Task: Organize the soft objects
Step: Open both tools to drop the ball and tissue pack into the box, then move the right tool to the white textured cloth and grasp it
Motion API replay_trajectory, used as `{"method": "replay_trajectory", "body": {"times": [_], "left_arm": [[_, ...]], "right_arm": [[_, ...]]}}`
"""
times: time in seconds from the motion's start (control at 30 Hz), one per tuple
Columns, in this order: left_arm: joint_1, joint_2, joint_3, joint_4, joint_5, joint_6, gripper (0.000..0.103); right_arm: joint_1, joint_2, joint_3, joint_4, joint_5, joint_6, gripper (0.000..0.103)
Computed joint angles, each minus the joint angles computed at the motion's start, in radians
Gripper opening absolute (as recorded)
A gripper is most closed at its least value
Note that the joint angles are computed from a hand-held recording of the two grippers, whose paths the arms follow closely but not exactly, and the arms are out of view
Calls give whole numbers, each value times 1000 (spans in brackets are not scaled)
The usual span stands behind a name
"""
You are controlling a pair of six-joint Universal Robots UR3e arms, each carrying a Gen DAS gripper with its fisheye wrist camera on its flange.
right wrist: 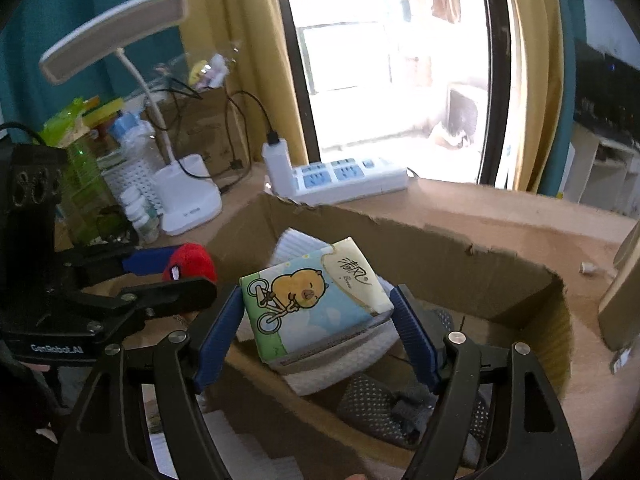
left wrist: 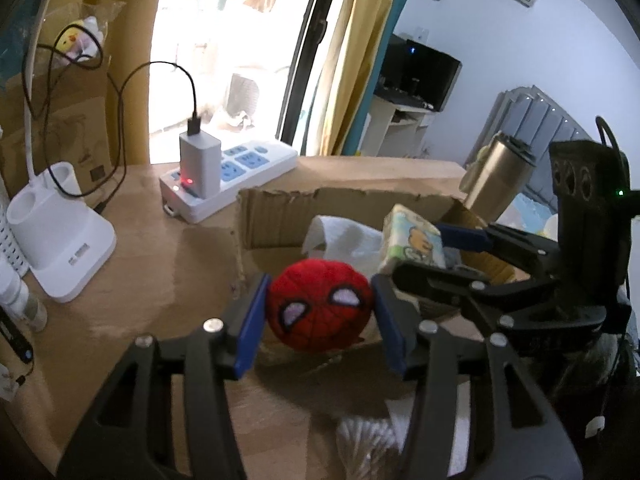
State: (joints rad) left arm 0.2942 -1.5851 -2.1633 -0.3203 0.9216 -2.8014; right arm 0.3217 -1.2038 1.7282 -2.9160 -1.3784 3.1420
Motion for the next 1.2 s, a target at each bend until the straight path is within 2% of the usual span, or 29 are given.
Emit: {"method": "replay_trajectory", "body": {"times": [0.07, 0.1, 0.17, 0.33, 0.67, 1.2], "left_arm": [[-4, -5, -1, 17, 6, -4, 69], [0, -1, -6, 21, -6, -1, 73], [0, 3, -12, 32, -2, -4, 82], [14, 36, -26, 21, -16, -6, 83], [78, 207, -111, -48, -70, 28, 83], [219, 562, -228, -332, -168, 144, 83]], "right_arm": [[-4, -2, 8, -10, -1, 3, 81], [-8, -7, 17, -19, 3, 3, 85], [-9, -15, 26, -35, 0, 3, 86], [-3, -37, 38, -34, -13, -2, 86], [26, -125, 104, -42, -57, 14, 86], [95, -285, 230, -54, -136, 53, 86]]}}
